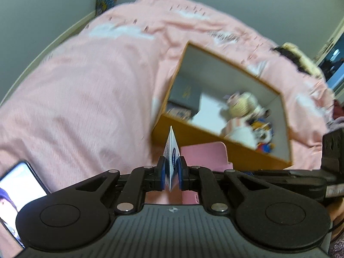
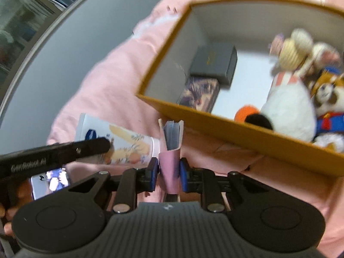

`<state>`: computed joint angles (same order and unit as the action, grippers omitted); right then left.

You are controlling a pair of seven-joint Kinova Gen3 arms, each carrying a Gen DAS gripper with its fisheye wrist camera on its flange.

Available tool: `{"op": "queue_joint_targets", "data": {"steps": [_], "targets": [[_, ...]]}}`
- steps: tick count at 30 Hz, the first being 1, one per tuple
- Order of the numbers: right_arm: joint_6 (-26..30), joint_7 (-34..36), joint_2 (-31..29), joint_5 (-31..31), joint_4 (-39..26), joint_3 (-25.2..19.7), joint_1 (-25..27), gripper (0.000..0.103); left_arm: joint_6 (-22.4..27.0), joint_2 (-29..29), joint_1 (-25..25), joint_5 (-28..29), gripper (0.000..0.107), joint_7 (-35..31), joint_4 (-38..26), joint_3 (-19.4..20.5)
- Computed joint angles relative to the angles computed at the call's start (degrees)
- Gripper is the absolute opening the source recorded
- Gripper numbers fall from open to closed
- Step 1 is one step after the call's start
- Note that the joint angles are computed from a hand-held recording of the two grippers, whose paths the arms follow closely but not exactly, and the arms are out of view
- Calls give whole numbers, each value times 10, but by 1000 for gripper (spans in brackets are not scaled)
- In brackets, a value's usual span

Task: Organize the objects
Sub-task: 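Lower the pink wallet into the orange box with the right gripper while the left holds the bottle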

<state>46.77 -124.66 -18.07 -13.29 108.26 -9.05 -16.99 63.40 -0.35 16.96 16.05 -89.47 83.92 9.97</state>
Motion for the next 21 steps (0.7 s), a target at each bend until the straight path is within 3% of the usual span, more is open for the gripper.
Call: {"op": "queue_joint_targets", "data": {"steps": [5, 9, 16, 21], "targets": [[-4, -14, -48, 32, -15, -9, 19, 22, -15, -10, -5, 46, 12, -36, -20, -6], [-20, -28, -65, 53, -24, -2, 53, 23, -57, -10, 1, 47, 12, -43, -29, 1], [-52, -36, -4, 35, -30, 53, 76, 23, -118, 21, 26, -4, 12, -7, -47, 19], [-23, -53, 70, 30, -54, 65, 83, 23, -131, 48, 48, -50, 12, 25, -63, 24]]}}
